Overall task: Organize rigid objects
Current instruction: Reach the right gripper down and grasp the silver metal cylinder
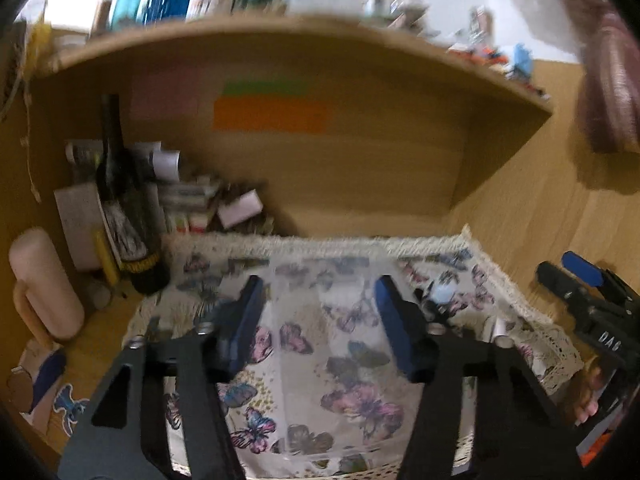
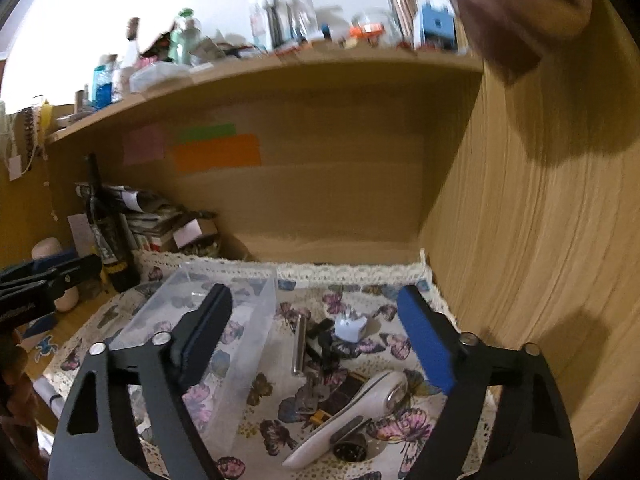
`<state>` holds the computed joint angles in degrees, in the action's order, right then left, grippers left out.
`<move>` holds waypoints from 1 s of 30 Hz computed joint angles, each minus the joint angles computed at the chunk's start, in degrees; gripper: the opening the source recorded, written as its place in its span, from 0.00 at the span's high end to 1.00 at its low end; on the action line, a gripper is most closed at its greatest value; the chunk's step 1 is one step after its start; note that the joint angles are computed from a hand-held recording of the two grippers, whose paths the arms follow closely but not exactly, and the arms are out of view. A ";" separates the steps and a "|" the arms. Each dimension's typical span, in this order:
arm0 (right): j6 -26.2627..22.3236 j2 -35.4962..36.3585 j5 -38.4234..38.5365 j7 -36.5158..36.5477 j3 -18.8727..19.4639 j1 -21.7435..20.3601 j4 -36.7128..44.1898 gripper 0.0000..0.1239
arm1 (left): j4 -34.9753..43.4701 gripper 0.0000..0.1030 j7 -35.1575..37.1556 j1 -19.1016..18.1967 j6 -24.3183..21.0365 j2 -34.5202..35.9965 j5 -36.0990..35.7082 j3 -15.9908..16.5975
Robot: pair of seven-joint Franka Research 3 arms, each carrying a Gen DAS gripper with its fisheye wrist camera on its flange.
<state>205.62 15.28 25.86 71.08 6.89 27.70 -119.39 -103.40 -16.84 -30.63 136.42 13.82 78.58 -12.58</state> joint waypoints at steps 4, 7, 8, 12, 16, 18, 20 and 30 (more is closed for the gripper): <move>-4.07 1.34 3.25 -1.32 -2.13 1.32 2.18 0.46 | -0.08 0.59 4.93 2.45 3.74 1.30 -6.24 0.51; -7.61 2.30 7.35 -3.66 -5.99 4.68 4.13 0.53 | -0.24 0.63 9.11 3.69 5.74 2.30 -10.98 0.98; -8.97 2.65 8.93 -4.56 -8.02 6.51 4.87 0.55 | -0.25 0.65 10.71 4.22 6.81 2.73 -12.86 1.13; -15.55 5.01 12.67 -5.07 -21.23 17.63 7.82 0.63 | 0.07 0.71 17.02 5.70 10.43 4.34 -20.08 1.67; -21.53 6.85 9.12 -1.24 -25.84 19.96 9.87 0.67 | 0.95 0.77 22.35 6.33 11.74 6.22 -26.11 2.41; -25.25 8.22 6.61 0.93 -27.93 20.91 11.62 0.72 | 1.02 0.79 25.52 7.15 14.10 7.09 -29.45 2.36; -28.15 9.37 5.04 1.47 -26.45 19.00 13.71 0.74 | 1.42 0.80 27.34 6.86 14.76 7.72 -31.11 2.92; -44.68 18.37 -3.54 3.11 -17.38 9.82 30.23 0.82 | 2.91 0.89 30.45 4.22 15.02 9.23 -31.33 5.31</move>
